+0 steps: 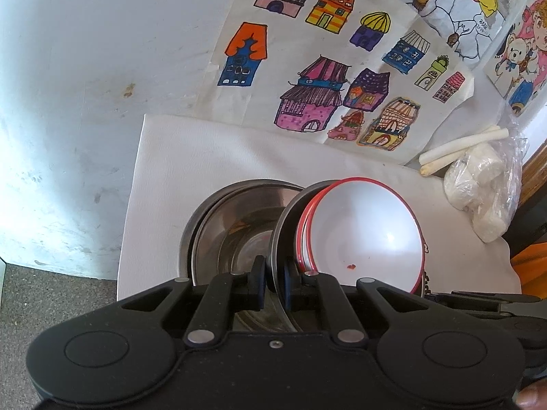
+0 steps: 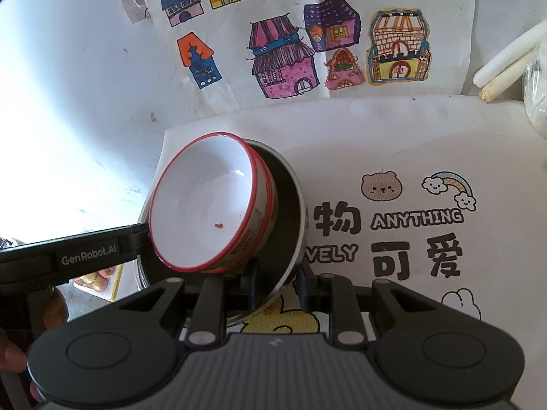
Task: Organize plates and bowls
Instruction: 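Lower the nested bowls onto the steel plate stack with both grippers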
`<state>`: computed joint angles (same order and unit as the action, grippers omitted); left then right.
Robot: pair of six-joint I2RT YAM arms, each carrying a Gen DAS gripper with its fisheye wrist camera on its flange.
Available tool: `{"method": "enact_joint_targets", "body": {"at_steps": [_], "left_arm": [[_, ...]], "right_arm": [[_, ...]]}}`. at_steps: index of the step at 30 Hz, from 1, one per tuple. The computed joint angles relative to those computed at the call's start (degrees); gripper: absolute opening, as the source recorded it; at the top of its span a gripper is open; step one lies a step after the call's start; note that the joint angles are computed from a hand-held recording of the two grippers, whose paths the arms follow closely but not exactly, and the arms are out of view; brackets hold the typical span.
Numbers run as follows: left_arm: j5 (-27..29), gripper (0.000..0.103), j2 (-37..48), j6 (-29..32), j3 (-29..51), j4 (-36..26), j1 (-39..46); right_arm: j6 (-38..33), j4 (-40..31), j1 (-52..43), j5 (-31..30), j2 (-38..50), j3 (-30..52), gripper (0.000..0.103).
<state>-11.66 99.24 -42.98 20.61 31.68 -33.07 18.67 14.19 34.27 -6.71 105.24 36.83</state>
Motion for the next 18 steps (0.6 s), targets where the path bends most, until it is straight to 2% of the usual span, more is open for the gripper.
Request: {"method": "enact_joint_targets", "body": {"at_steps": [18], "left_arm": [[1.4,0.009,-0.4,-0.4,-0.9,0.2,1.9]], "right_arm": [[-2.0,-4.1,3.0,4.6,0.2,3.3,0.026]]}}
